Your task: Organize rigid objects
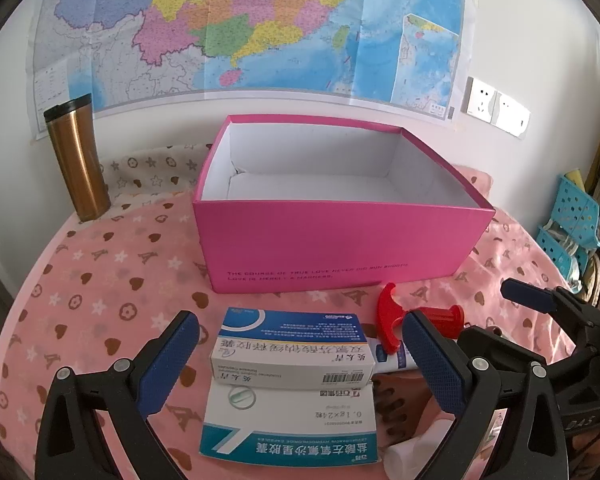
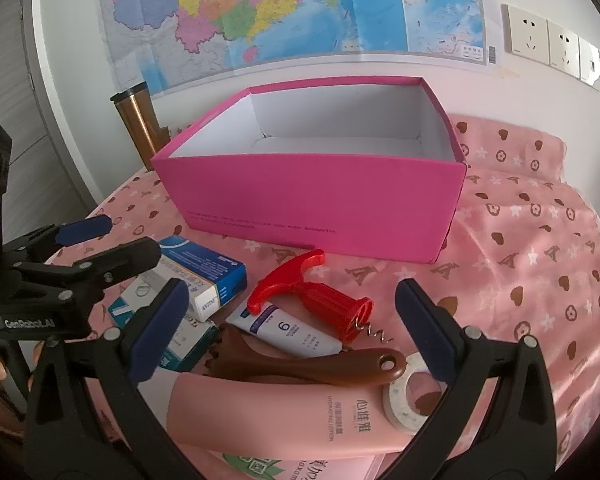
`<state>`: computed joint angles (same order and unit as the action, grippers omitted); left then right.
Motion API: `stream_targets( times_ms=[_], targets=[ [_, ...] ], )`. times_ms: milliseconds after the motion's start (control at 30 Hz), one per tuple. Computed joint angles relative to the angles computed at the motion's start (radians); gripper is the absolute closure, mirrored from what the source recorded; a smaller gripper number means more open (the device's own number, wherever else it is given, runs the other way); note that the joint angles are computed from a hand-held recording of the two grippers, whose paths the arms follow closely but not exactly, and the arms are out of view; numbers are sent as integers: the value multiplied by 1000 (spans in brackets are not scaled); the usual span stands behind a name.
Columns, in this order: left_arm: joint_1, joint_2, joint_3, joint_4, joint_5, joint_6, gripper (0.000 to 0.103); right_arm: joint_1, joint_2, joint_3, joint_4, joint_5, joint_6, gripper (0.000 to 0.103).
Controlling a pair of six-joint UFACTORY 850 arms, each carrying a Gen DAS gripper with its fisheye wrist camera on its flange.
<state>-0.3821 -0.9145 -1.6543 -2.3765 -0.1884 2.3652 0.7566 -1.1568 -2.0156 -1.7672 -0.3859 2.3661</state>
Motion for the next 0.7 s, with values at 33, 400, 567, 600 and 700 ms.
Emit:
stream_targets(
  times_ms=[33, 400, 567, 600, 700],
  targets=[
    [0, -1, 0, -4, 0, 4, 0, 0, 1, 2, -6, 0, 6, 0],
    [0, 0, 1, -3, 0, 2, 0, -1, -3, -4, -14, 13, 15, 0],
    [4, -3, 4, -5, -2, 6, 0, -2, -9, -12, -13, 26, 11, 0],
    [7, -3, 4, 4, -3, -4, 0, -3, -11, -16, -10, 32, 9, 0],
    [16, -12, -8, 96, -3, -97, 0, -6, -18, -28, -3, 54, -2, 0]
  ],
)
